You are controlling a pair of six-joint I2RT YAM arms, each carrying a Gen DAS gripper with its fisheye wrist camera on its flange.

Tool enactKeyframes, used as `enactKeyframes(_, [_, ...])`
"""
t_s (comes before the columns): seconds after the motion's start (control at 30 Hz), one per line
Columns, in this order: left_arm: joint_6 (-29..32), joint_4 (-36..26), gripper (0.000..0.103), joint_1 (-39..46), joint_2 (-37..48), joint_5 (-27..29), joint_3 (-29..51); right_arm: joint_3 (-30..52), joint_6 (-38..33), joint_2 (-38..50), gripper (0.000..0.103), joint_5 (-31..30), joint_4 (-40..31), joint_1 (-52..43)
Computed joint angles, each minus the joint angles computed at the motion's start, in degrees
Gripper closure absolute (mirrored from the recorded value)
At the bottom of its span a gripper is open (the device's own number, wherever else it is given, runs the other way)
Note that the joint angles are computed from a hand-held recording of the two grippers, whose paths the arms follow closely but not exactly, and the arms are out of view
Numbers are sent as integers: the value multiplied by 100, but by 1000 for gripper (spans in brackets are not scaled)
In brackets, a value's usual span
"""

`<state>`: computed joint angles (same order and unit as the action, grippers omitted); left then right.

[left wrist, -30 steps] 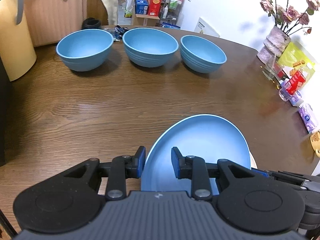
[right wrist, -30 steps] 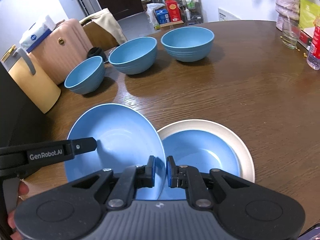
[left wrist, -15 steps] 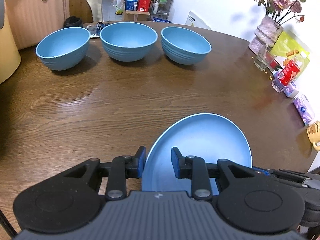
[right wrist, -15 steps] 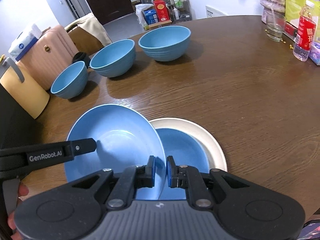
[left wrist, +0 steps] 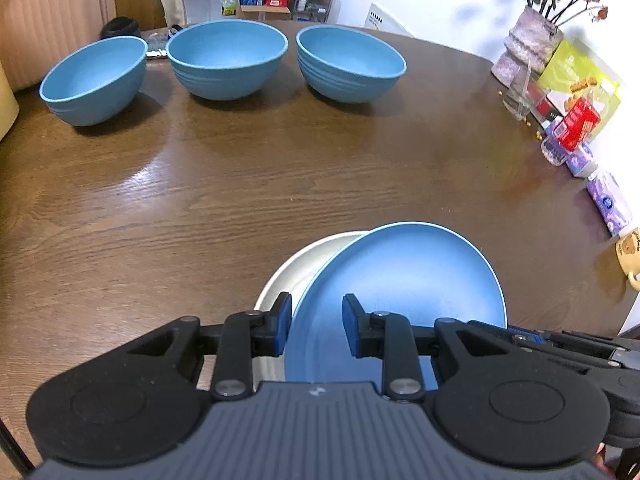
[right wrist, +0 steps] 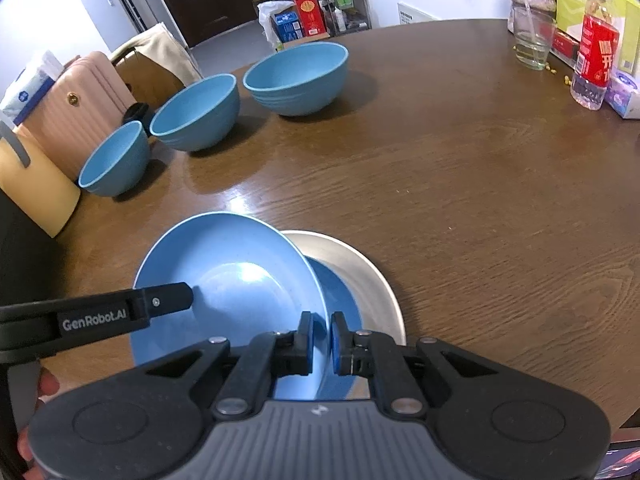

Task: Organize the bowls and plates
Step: 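Lower the blue plate onto the stacked plates and open the right tool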

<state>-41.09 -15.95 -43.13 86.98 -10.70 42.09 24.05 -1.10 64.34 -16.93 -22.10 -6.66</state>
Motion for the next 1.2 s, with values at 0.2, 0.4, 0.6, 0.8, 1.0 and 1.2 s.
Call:
enactKeyframes(0.2, [-91, 94, 75, -112, 462, 36, 143, -43, -353, 494, 94, -66, 276, -258])
enactKeyframes(0.4, [-173, 50, 75, -211, 809, -53, 360, -29, -606, 891, 94, -42, 517, -345])
enactKeyframes(0.6, [-255, -79, 75, -231, 880, -132, 441, 13, -638, 993, 93, 155, 704, -57])
enactKeyframes(0.8, [-291, -128, 75, -191, 889, -109, 441, -57, -705, 893, 91, 481, 840, 294])
enactKeyframes(1.0, [-348, -106, 74, -152, 826, -36, 362, -46, -683, 952, 82, 553, 894, 420])
enactKeyframes(1.2, [-487, -84, 54, -142, 529, -201, 139, -121, -647, 845, 62, 520, 912, 327])
